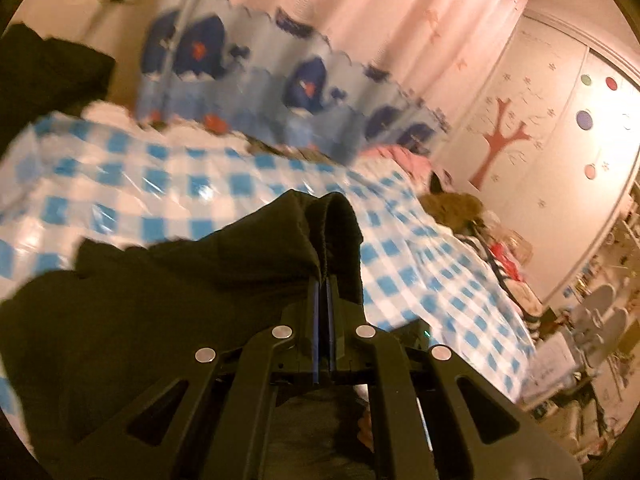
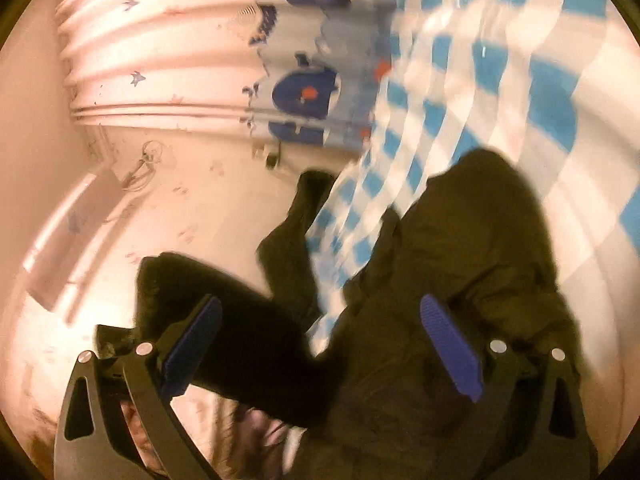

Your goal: Fold large clothes

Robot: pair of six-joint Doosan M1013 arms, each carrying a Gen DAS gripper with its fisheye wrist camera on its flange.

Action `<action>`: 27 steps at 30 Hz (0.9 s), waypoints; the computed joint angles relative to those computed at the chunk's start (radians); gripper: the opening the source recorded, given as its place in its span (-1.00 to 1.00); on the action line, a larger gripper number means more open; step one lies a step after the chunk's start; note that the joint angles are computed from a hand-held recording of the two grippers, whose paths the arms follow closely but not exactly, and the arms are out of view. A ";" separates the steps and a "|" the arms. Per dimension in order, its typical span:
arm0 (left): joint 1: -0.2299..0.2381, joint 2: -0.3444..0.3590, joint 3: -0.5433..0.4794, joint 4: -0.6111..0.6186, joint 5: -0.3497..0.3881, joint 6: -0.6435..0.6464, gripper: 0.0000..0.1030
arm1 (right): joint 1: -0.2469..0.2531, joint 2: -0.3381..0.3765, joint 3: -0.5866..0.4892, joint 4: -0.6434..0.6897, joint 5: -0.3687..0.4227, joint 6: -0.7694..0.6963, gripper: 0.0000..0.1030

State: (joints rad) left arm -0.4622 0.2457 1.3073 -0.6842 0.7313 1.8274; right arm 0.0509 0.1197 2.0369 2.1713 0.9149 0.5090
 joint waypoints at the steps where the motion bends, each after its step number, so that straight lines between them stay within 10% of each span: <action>1: -0.007 0.014 0.003 -0.029 0.005 0.013 -0.96 | -0.001 0.008 -0.017 -0.037 0.016 0.024 0.86; 7: -0.019 0.071 0.040 -0.173 0.018 0.068 -0.96 | 0.036 0.061 -0.088 -0.178 0.101 0.088 0.86; 18: -0.007 0.102 0.096 -0.336 0.017 0.183 -0.95 | 0.024 0.118 -0.040 0.035 0.279 0.074 0.86; 20: -0.006 0.124 0.081 -0.298 0.076 0.142 -0.80 | 0.026 0.130 -0.053 0.009 0.301 0.093 0.86; 24: -0.015 0.133 0.089 -0.190 0.105 0.074 0.18 | 0.036 0.139 -0.092 -0.101 0.279 0.138 0.86; 27: -0.004 0.084 0.163 -0.197 0.055 0.091 0.20 | 0.037 0.132 -0.089 -0.112 0.255 0.132 0.86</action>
